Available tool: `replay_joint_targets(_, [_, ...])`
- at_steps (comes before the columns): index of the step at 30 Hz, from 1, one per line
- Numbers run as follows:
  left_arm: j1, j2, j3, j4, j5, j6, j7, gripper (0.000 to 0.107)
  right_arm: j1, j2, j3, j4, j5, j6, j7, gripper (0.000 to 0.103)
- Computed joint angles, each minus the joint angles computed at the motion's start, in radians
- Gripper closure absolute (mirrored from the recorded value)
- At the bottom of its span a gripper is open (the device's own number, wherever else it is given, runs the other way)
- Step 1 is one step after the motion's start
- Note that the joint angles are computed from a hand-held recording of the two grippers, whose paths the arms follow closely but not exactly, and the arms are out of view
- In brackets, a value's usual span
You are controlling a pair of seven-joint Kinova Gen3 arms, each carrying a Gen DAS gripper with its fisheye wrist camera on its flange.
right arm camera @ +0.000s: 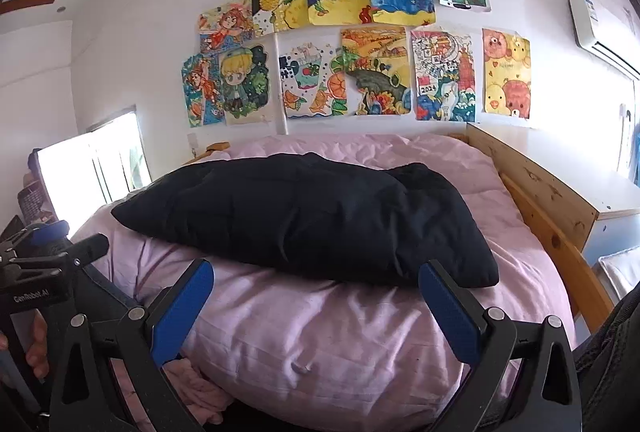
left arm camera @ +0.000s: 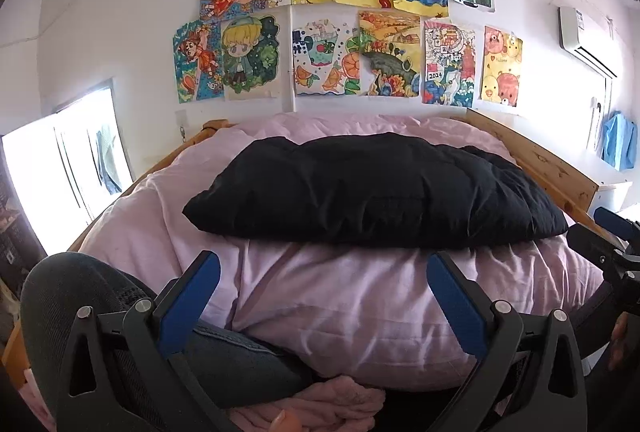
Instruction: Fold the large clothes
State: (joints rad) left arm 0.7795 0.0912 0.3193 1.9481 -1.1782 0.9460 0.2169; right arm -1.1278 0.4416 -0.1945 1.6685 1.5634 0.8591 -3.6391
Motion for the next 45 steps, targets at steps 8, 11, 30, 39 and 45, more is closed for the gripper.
replay_joint_targets(8, [-0.010,-0.009,-0.001,0.006,0.009,-0.014,0.001,0.006,0.011,-0.001,0.001,0.000,-0.012,-0.024,0.001,0.000])
replay_joint_targets(11, [-0.016,-0.014,-0.001,0.009,0.016,-0.018,-0.003,0.006,0.011,-0.002,0.003,0.002,-0.011,-0.026,0.001,0.000])
replay_joint_targets(30, [-0.019,-0.014,0.004,0.005,0.023,-0.016,-0.013,0.006,0.010,-0.001,0.004,0.000,-0.015,-0.026,0.003,0.000])
replay_joint_targets(39, [-0.019,-0.015,0.004,0.007,0.020,-0.016,-0.012,0.006,0.011,-0.002,0.004,0.003,-0.013,-0.028,0.001,0.000])
replay_joint_targets(45, [-0.021,-0.016,0.004,0.010,0.019,-0.018,-0.012,0.006,0.012,-0.004,0.003,0.002,-0.014,-0.028,0.003,0.000])
